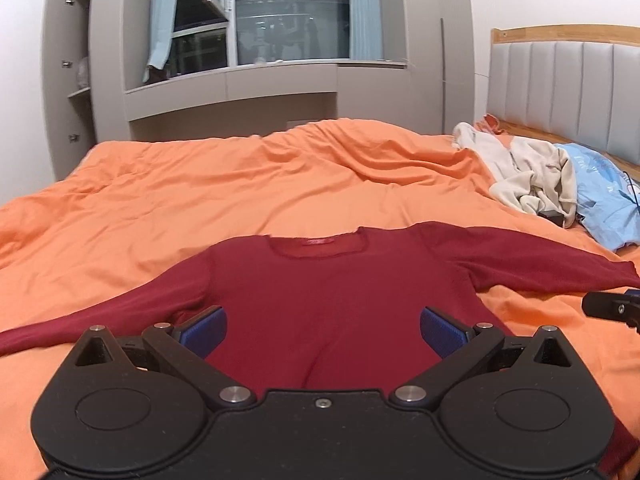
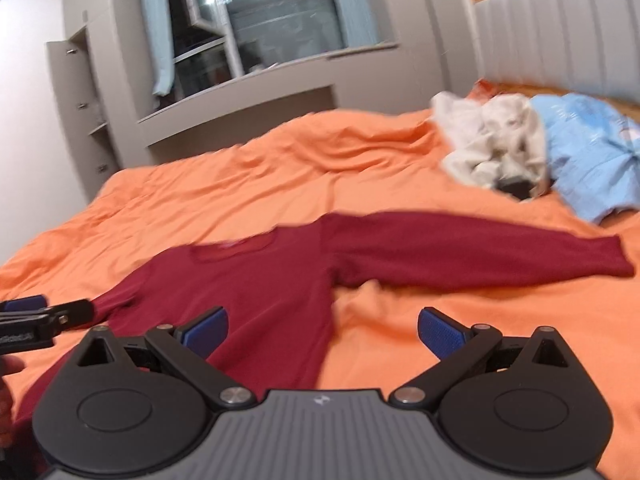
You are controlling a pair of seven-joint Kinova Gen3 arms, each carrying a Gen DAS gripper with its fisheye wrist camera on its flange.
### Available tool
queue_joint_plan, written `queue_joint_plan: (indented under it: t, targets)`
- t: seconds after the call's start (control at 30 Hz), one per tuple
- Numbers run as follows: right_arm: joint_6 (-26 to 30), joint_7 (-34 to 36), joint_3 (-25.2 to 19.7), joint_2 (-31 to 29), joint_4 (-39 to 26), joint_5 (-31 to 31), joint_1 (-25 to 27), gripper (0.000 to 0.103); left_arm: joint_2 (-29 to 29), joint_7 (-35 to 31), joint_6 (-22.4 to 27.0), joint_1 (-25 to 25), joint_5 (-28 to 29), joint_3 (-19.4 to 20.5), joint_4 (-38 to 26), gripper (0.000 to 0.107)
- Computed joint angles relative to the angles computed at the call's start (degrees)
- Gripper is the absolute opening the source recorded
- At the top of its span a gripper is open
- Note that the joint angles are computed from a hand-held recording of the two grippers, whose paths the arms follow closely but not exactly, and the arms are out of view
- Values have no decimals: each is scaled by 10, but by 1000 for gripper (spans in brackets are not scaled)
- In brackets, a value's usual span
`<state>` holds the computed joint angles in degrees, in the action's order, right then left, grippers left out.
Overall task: Fold small clothes
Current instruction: 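Move the right gripper to the cuff of one shirt sleeve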
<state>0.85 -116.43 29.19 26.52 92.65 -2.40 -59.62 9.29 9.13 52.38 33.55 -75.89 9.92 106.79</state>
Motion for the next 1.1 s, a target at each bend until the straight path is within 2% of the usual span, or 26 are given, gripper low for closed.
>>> queue_joint_plan:
  t: [0.1, 0.23, 0.3, 0.37, 0.43, 0.57, 0.63, 0.77, 0.83, 0.93, 1.03, 1.1]
  targets:
    - [22, -31, 59, 38, -34, -2, -29, 103, 20, 12, -43, -22, -28, -17, -6, 103]
    - [39, -48, 40, 57, -63, 8, 2, 103, 47, 27, -83, -43, -41, -41, -21, 103]
    - [53, -76, 71, 78, -78, 20, -12, 103, 55, 43, -115, -54, -54, -53, -18, 103]
    - [89, -94, 86, 97, -103, 34, -16, 103, 62, 32, -149, -71, -44, -61, -18, 103]
    - [109, -101, 74, 103, -118, 48, -3, 103, 73, 8, -166, -82, -17, -69, -26, 103]
    - [132, -121, 40, 114, -148, 65, 33, 103, 85, 5, -198, -86, 13, -92, -27, 103]
    - [137, -151, 48, 122, -157, 69, 35, 103, 87, -15, -214, -88, 35, -99, -28, 103]
    - [101, -208, 26, 125, -150, 58, 80, 103, 87, 15, -232, -70, 11, -126, -14, 103]
    - [98, -231, 6, 128, -155, 53, 111, 103, 87, 6, -242, -78, 27, -125, -14, 103]
    - [150, -250, -31, 132, -188, 54, 157, 103, 83, 5, -261, -78, 32, -134, -9, 103]
    - [212, -282, -42, 150, -232, 54, 182, 103, 78, 8, -278, -78, 33, -140, -4, 103]
    - [217, -310, -42, 157, -241, 60, 191, 103, 76, 8, -289, -79, 32, -144, -1, 103]
